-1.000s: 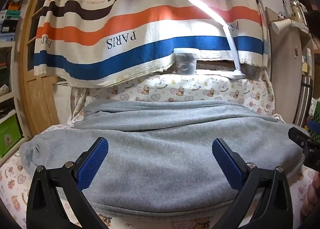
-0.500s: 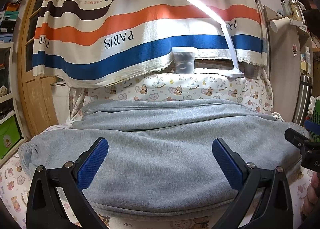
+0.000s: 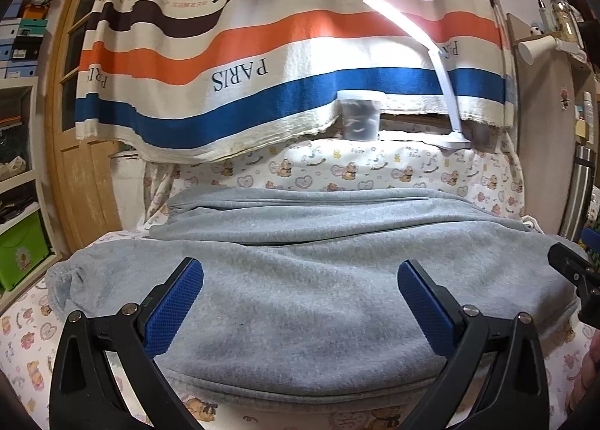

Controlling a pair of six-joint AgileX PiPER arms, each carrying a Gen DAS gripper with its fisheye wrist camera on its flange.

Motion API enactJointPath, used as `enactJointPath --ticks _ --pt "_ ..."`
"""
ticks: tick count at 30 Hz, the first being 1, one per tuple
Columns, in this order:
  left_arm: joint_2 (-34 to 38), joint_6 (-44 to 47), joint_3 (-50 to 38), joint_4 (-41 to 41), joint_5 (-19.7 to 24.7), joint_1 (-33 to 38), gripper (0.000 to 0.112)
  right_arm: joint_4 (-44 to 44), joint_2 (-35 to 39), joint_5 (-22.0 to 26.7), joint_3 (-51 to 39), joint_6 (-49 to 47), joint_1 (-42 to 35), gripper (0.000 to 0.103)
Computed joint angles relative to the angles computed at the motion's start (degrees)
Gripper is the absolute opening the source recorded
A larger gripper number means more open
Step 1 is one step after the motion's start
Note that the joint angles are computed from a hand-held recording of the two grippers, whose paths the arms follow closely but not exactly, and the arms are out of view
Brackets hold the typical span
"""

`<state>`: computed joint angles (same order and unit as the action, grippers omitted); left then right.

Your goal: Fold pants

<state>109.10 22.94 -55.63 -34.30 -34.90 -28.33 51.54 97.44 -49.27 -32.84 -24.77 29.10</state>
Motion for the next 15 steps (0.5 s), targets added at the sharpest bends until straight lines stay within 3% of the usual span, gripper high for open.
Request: enactJointPath --ticks 4,9,15 --pt "-0.43 -1.44 0.67 1.91 -0.3 0.14 0.103 -0.81 -0.24 0.55 0.3 0.94 -0.54 0.103" --pt "-1.47 -7.06 2.17 10.04 0.82 1.33 0.103 1.11 -0.08 -0.73 0.1 -0.55 0.4 0.103" --pt "-2.89 -9.57 5.74 12.63 -4.86 0.72 0.103 2.52 0.22 -1.31 -0.3 -1.2 0.89 0.103"
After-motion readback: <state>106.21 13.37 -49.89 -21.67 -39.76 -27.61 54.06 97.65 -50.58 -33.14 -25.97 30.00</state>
